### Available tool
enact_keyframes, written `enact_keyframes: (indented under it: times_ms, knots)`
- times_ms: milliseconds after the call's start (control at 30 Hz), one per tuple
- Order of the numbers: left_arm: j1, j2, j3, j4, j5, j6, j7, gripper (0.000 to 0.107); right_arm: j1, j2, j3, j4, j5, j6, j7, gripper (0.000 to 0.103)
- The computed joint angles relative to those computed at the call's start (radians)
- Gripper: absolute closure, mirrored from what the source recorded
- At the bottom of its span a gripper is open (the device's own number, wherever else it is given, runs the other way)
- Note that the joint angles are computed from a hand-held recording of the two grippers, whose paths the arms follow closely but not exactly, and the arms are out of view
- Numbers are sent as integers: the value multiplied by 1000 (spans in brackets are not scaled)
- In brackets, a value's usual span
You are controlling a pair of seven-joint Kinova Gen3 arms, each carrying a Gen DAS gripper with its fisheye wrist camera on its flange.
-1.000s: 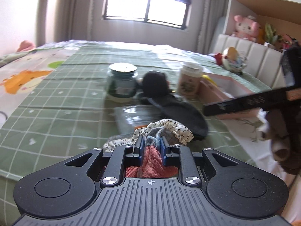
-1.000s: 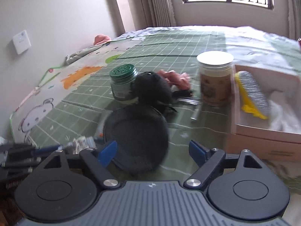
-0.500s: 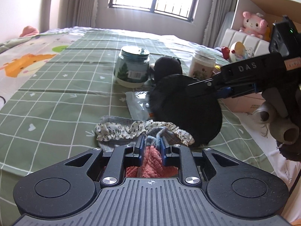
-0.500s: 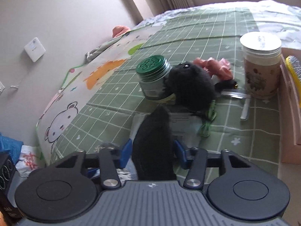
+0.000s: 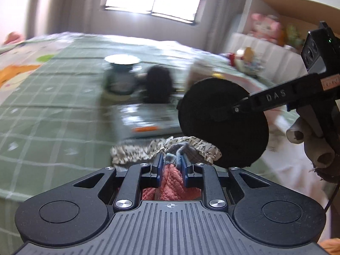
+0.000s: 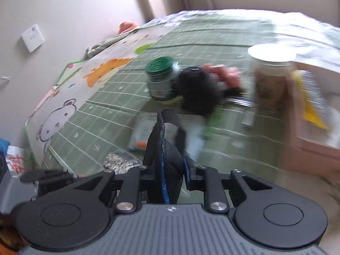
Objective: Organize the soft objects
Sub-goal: 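Carry the towel into the pink box with the left tool while the right tool drops the mask in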
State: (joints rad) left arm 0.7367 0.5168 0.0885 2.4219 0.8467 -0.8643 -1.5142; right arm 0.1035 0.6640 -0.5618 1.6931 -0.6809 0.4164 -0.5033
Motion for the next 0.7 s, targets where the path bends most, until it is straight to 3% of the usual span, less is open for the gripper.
enact_keyframes:
  times_ms: [233, 433, 567, 700]
  knots:
    - [37, -18, -44, -153, -160, 111, -121, 87, 324, -133, -109, 214, -240, -124, 246, 82]
    - [51, 7, -91, -371, -133, 231, -363, 87, 602, -122, -280, 268, -455, -184, 478, 82]
    - [-9, 34, -103, -546, -126, 354, -419, 87, 755, -30, -442, 265, -371, -250, 449, 82]
    - [-87, 88, -49, -732, -46, 386, -577, 87, 780, 30, -458, 221, -209, -236, 294, 82]
